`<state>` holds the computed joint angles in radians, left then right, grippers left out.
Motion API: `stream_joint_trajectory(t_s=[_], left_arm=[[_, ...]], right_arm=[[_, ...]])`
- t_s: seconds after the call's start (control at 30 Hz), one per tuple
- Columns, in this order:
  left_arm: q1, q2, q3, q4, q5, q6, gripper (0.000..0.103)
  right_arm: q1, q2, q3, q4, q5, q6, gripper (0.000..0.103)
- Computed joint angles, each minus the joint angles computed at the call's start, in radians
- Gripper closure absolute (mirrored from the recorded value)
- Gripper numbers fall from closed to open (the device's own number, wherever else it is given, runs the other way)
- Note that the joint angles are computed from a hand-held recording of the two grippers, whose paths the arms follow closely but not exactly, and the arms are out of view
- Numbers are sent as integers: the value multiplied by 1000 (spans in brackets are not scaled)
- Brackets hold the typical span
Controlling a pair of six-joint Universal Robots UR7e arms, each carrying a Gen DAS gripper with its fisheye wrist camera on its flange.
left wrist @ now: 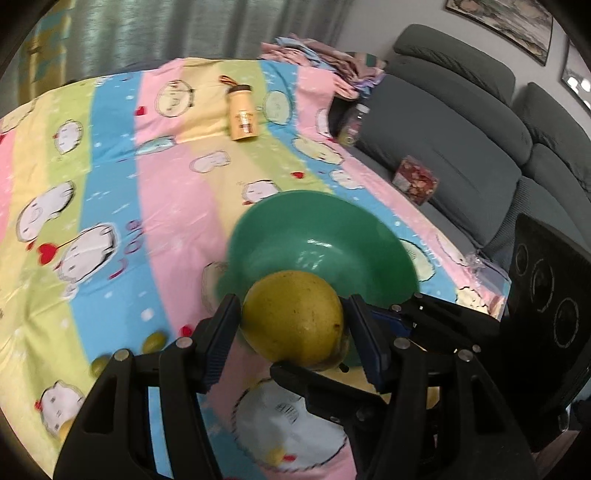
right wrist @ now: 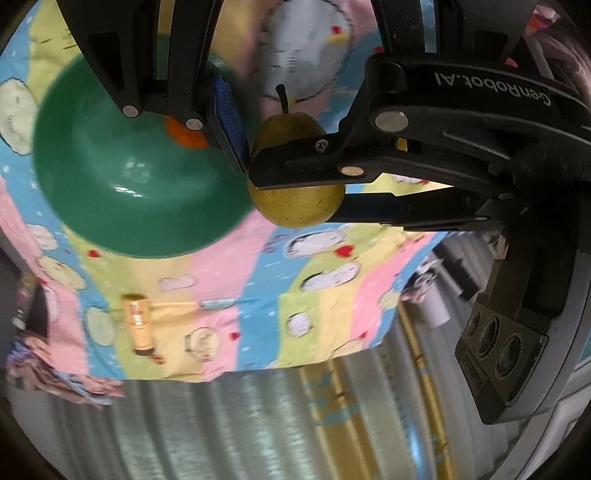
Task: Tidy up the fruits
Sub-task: 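Carry the yellow pear into the green bowl and release it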
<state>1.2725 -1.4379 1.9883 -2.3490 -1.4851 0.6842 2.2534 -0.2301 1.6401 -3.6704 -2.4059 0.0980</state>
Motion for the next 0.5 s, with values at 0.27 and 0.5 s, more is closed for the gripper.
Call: stream_joint_trajectory(t_s=[0.27, 0.5], left_arm=[[-27, 80, -13, 15, 3, -66, 43], [-36, 120, -6, -8, 35, -106, 43]], right_arm=[[-46, -41, 72, -24, -21, 36, 47], [-71, -53, 99, 14, -34, 78, 47]])
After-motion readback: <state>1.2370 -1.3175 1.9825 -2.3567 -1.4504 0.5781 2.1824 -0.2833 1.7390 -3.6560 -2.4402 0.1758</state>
